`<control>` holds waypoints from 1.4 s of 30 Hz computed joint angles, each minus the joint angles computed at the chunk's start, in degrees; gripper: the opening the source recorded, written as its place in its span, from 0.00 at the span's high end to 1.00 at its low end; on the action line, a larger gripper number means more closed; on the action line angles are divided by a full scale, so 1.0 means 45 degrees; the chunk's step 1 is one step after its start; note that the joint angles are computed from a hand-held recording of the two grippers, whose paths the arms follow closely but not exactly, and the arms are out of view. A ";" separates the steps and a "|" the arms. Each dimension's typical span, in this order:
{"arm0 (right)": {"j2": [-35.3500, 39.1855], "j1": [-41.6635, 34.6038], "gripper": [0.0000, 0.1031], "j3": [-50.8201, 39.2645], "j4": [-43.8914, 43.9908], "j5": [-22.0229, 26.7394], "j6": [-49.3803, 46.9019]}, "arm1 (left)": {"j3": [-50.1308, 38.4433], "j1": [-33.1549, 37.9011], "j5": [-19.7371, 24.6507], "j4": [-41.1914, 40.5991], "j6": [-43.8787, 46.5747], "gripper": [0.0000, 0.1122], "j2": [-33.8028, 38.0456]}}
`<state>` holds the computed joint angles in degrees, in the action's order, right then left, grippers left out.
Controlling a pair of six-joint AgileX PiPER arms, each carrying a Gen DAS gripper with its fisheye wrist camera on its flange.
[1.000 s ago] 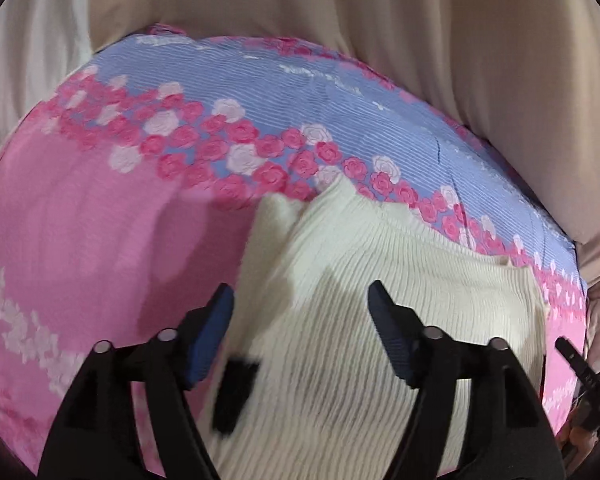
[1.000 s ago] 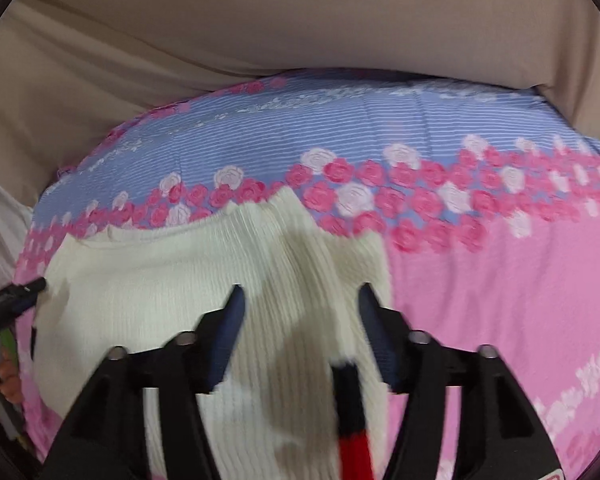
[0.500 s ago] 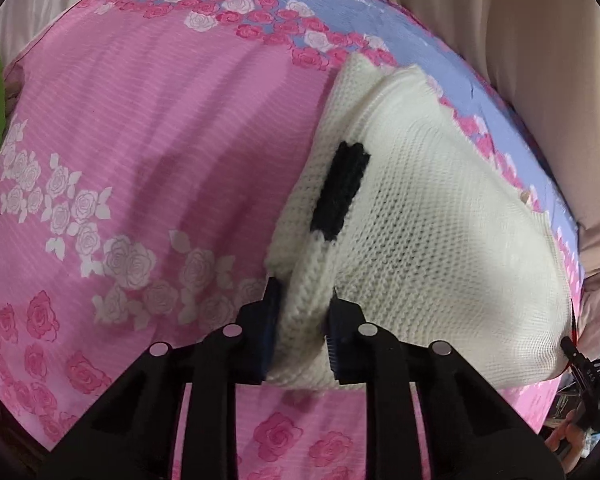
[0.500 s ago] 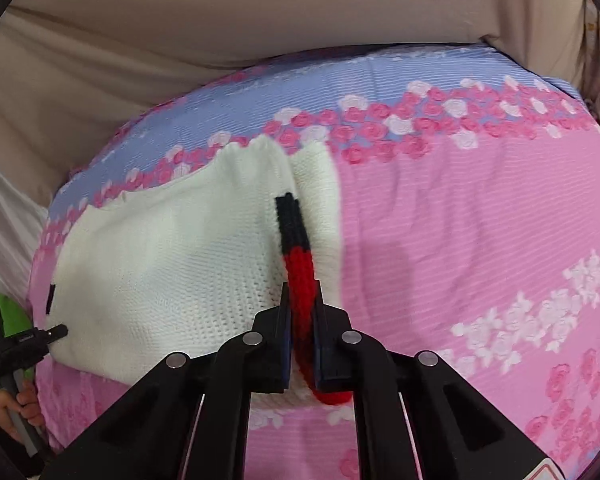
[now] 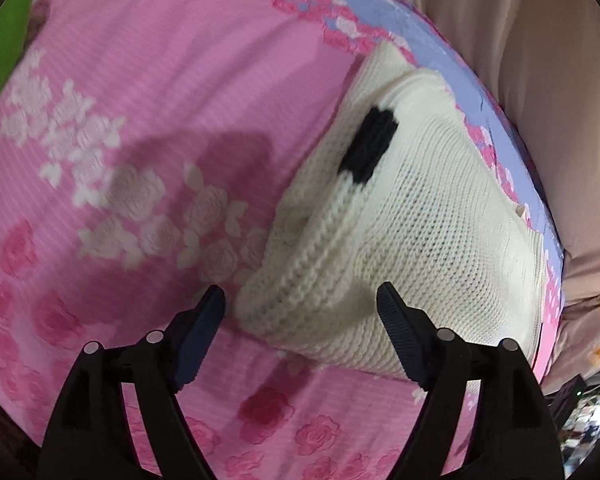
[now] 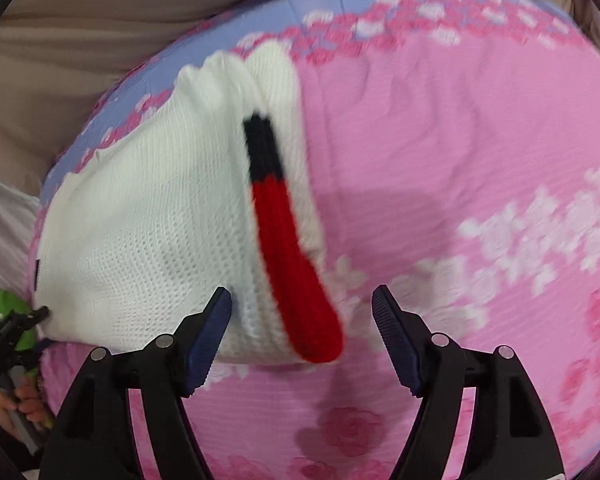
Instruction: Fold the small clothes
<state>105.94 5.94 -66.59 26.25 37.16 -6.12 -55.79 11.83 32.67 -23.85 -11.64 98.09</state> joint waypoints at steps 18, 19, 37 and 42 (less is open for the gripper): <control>-0.5080 -0.1485 0.88 0.4006 -0.1309 0.2881 -0.0466 | 0.4067 0.1272 0.4043 -0.0964 0.4042 0.83 -0.4055; -0.5198 -0.1471 0.87 0.4792 -0.1393 0.2873 -0.0604 | 0.4483 0.1249 0.3921 -0.1012 0.4342 0.81 -0.4013; -0.0257 0.0860 0.61 -0.0655 -0.2435 0.0375 0.1278 | -0.2008 -0.1886 0.1504 0.1671 0.1099 0.78 0.0696; -0.1475 0.0956 0.90 -0.0857 -0.1641 0.0204 0.1018 | -0.2094 -0.0667 0.1716 0.0080 0.2305 0.93 -0.0460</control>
